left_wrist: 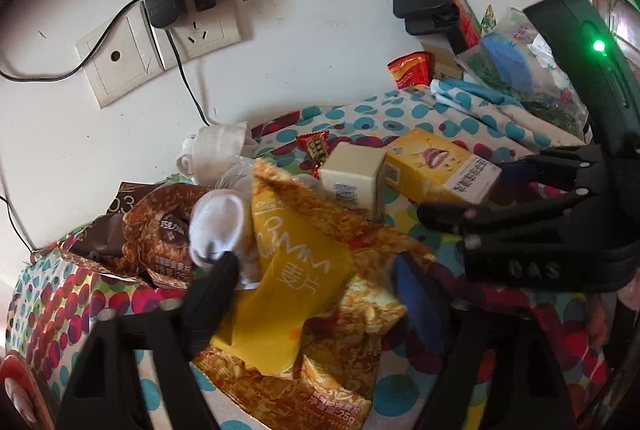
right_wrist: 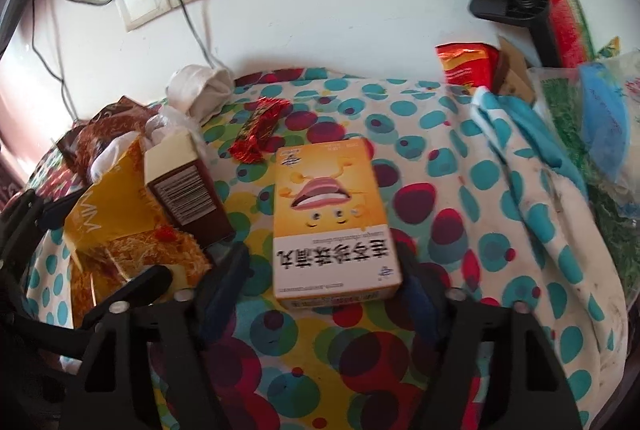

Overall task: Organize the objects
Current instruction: 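Grasp the yellow snack bag with the left tool, then carry the yellow snack bag into the red tray and open the left tool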

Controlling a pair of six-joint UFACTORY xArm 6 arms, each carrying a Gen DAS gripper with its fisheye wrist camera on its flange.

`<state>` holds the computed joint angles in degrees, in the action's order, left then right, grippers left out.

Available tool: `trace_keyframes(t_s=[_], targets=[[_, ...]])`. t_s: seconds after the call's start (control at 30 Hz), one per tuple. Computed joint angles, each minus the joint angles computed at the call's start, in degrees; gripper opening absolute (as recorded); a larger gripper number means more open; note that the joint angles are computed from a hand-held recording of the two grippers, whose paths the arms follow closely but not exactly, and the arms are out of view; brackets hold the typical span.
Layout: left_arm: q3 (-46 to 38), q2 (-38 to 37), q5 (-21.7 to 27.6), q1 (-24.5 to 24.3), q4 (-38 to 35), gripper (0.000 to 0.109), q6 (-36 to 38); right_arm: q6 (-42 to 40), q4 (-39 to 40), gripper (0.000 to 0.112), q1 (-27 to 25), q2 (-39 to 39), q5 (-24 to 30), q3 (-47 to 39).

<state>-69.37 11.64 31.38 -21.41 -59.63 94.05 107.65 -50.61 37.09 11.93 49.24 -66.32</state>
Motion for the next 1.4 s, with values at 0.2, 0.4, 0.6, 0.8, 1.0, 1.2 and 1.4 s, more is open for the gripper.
trace_keyframes(t_s=[0.2,0.4,0.6,0.8,1.0,1.2,1.4], targets=[[-1.2,-0.1,4.7,2.3,-2.5,0.046,-3.9,-3.8,1.2,0.050,0.6,2.2,2.1,-3.0],[1.0,-2.1,4.0,2.0,-5.1,0.041,-0.2,-5.3,2.5,0.050,0.7,2.8,3.2,-3.7],[2.6,-4.9,7.8,4.4,-6.0,0.039,1.1,-6.1,2.6,0.051,0.9,2.8,3.6,-3.6],[4.0,-6.2,8.1,5.9,-4.5,0.039,-0.9,-5.3,2.2,0.051,0.8,2.8,3.0,-3.4],[4.9,-6.8,7.5,6.4,-2.2,0.039,-3.4,-3.9,0.5,0.049,1.6,2.5,4.4,-3.5],[5.3,-7.4,6.5,6.9,-0.9,0.039,-5.9,-4.5,-0.5,0.049,2.2,3.1,5.8,-4.9],[5.5,-8.6,5.9,8.9,-0.1,0.039,-7.2,-3.8,-0.6,0.049,2.3,2.8,5.9,-4.8]])
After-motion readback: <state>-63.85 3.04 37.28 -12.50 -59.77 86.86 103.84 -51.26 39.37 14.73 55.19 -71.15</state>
